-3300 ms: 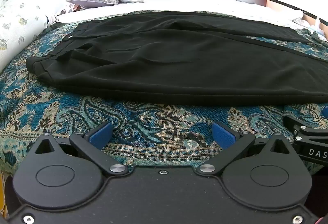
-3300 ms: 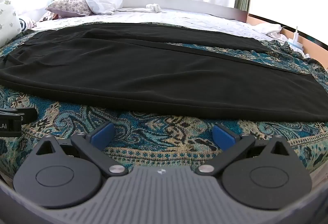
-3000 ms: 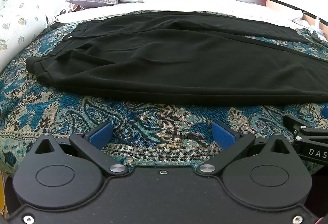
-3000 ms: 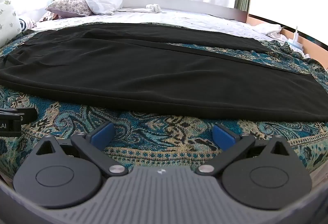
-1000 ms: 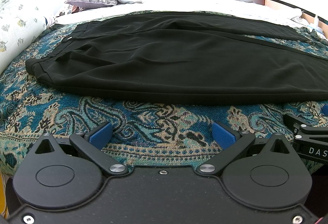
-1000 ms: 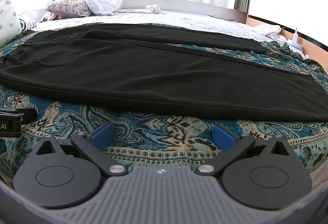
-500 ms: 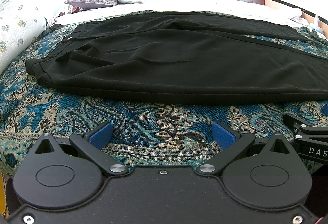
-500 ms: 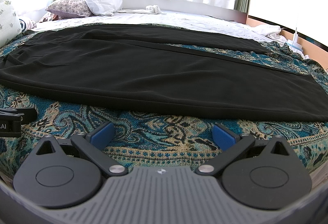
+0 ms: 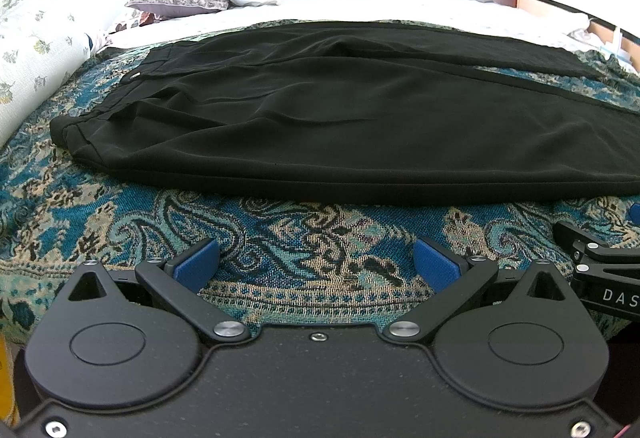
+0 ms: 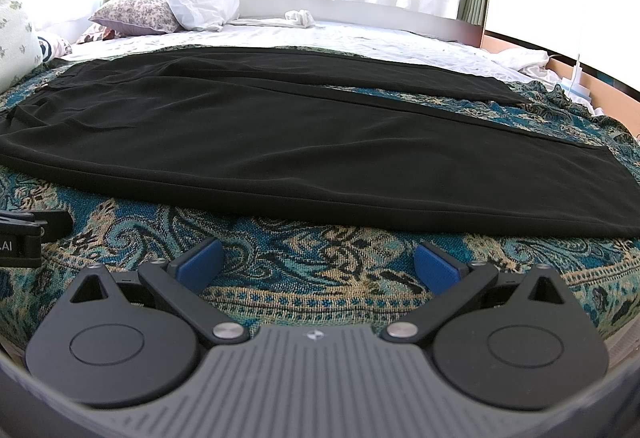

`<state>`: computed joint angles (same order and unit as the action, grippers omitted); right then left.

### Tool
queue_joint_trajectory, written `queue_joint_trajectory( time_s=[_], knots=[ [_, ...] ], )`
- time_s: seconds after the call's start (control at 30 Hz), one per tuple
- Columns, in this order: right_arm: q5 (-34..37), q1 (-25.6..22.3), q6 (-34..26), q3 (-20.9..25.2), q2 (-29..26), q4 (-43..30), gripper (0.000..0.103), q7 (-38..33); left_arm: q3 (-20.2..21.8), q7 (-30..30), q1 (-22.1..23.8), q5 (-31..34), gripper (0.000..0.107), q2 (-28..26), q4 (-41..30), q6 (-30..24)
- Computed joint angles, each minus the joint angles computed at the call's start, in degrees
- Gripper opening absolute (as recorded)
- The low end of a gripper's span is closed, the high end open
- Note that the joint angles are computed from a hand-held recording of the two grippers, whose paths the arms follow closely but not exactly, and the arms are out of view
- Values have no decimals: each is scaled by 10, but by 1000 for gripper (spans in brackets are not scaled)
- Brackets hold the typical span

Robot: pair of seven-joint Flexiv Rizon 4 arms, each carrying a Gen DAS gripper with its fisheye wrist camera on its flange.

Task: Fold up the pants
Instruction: 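Move both tools to the trouser leg ends and lower onto the hems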

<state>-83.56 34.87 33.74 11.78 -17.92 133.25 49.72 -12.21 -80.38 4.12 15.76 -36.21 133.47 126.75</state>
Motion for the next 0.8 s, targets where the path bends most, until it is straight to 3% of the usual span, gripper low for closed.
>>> queue_joint_trajectory(
  time_s=[0.1,0.2,0.33,0.4,0.5,0.7,0.8],
  knots=[
    [0,-3,7,1,2,2,103,-3,31,22,-49,-43,103,24,1,-27],
    [1,-14,24,-1,12,4,103,-18,20,35,-53,-58,103,60,1,-89],
    [16,-39,69,-5,29,7,103,-69,-81,38,45,-51,103,97,-5,-204],
    [18,-50,94,-5,40,14,103,-95,-146,52,109,-57,103,102,-1,-237],
    [22,-63,113,-6,55,22,103,-139,-209,78,171,-74,103,102,1,-255],
    [64,-70,84,4,99,35,103,-237,-266,126,221,-111,103,117,-24,-271],
    [90,-89,99,3,128,45,103,-264,-276,140,215,-148,103,122,-60,-301]
  ],
)
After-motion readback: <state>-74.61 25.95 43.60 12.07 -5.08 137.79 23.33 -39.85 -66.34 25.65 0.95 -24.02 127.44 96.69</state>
